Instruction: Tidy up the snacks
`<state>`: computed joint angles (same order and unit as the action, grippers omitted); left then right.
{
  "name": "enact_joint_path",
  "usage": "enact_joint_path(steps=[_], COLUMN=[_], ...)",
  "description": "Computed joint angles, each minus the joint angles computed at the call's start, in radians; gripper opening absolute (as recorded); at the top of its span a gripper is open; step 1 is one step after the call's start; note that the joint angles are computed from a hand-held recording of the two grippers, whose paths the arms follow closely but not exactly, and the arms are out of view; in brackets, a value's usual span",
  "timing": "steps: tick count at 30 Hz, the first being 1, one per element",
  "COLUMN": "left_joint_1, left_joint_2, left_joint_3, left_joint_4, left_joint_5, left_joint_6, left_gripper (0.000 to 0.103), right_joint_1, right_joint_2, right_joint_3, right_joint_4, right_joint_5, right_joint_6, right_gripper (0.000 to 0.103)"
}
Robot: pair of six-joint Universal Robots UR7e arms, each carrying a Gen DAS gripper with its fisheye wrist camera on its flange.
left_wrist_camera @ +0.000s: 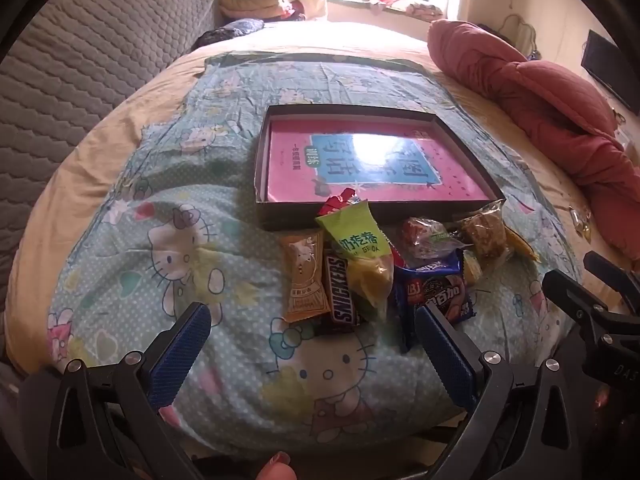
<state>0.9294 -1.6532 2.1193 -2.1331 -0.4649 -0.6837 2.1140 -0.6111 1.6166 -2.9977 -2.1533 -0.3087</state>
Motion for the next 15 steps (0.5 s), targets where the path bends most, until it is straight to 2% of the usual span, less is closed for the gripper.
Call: enact_joint_path(steps=[2,3,4,5,8,10,12,15], left_joint_1=[-0.005,0.013,0.026,0.026,0.024,0.024,0.013,0.005], left_joint_2=[-0.001,-0.004,0.004,0.002,-0.011,-0.021,-0.004,-0.005], left_joint_3=[0.002,-0.015,0.001,0.009,0.029,0.035,-0.001,-0.003], left_joint_4=[0.01,0.004,-0.044,-0.055,-0.077,-0.08,0.0,0.013], left_joint_5=[-0.001,-0.044,-0.045,-0.044,-0.039,-0.039,-0.03,-0.024], left_joint_6=[-0.017,0.0,0.028,0.034,0.052,0.057,0.003,-0.006], left_gripper=[0.102,0.102,0.102,0.102,0.102,0.102,0.102,0.102], right_joint_1=[0.003,0.005,0.001,0.006,0.006,-0.003,0.0,-0.003], right_joint_2=[0.003,0.004,-0.004,-0.002,0.003,-0.008,-0.012,-0.017], right_joint_3=[-0.002,-0.003,0.01,-0.001,0.003,0.014,0.012,0.019], right_joint_4=[0.001,0.002,-0.009,0.022,0.015,0.017,0.028,0.019], right_joint_5=[-0.002,-0.003,0.009,-0.009,-0.016,0.001,-0.008,-0.008], right_joint_6=[-0.011,-0.019,-0.015,-0.005,-0.012,-0.013,-0.002,0.005], right_gripper=[0.102,0.102,0.102,0.102,0.102,0.102,0.102,0.102])
